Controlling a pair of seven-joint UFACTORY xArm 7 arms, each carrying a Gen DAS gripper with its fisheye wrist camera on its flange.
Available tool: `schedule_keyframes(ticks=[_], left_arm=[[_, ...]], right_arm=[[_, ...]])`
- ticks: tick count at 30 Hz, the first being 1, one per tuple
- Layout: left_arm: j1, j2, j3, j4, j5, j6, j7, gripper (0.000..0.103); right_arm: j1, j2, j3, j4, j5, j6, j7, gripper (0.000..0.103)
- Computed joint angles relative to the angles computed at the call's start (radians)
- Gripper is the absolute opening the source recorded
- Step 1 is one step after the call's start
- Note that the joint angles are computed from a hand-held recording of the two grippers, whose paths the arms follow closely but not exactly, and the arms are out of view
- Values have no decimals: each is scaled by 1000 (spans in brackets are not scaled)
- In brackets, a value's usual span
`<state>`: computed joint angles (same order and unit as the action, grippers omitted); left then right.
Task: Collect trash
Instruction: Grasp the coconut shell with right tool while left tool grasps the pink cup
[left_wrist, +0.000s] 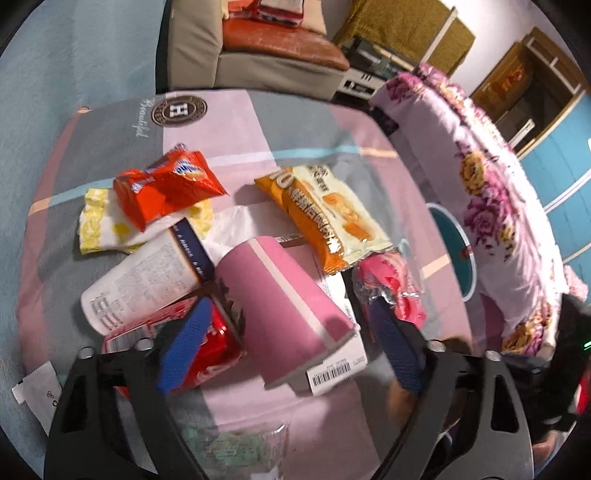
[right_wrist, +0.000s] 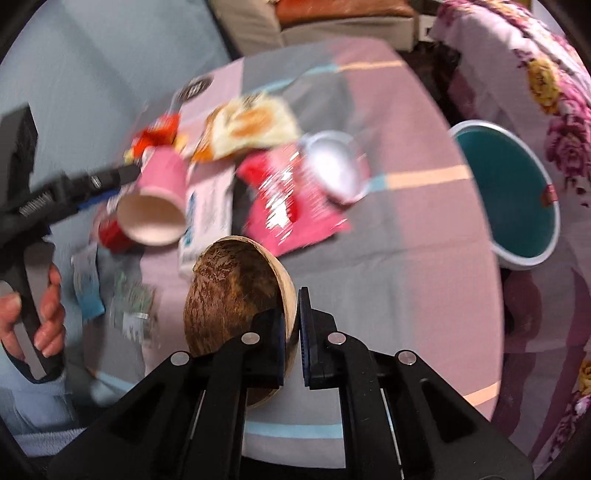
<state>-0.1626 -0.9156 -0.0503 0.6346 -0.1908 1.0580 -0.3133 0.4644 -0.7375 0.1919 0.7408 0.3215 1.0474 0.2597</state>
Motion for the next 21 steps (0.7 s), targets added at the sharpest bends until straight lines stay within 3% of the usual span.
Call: schedule_keyframes(ticks=[9, 13, 14, 15, 21], left_arm=[[-11, 87, -101, 32, 95, 6, -45, 84], [-53, 131, -103, 49, 81, 4, -46, 84], [-57, 142, -111, 49, 84, 2, -54, 80], [-57, 149, -120, 48, 93, 4, -63, 63], [-85, 119, -135, 32, 101, -5, -109, 60]], right_arm=[[-60, -47, -90, -22, 3, -19, -60, 6], [-76, -64, -113, -46, 31, -30, -84, 6], [-79, -70, -121, -53, 38, -31, -91, 6], [-83, -74, -124, -57, 44, -33, -95, 6], [-104, -101, -149, -80, 66, -36, -123, 6]])
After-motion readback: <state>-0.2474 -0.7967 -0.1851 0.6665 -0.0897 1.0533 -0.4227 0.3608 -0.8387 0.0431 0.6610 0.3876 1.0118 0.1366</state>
